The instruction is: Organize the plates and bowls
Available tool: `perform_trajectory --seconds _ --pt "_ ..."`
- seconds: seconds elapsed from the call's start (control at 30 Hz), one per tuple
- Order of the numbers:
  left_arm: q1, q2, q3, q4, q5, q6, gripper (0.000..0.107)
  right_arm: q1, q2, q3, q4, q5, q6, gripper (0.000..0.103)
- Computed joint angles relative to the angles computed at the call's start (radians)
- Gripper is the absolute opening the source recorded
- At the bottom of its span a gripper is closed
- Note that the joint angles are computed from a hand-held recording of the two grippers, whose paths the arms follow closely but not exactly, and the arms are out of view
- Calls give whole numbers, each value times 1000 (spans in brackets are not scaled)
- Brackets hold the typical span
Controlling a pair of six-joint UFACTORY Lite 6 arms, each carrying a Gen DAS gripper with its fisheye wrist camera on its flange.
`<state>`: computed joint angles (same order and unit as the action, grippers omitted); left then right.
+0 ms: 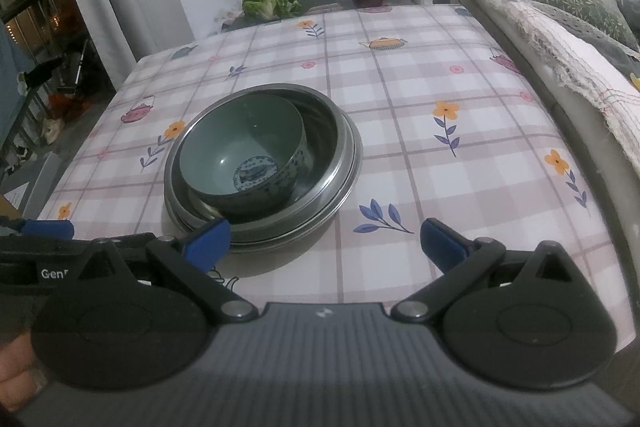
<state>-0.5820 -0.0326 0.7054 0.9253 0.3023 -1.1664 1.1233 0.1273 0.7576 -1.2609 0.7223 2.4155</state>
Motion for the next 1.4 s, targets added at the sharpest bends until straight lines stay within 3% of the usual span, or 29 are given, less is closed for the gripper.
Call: perform_trajectory --seconds 1.4 --pt "20 42 22 -74 -7 76 103 -29 40 8 -21 -65 17 102"
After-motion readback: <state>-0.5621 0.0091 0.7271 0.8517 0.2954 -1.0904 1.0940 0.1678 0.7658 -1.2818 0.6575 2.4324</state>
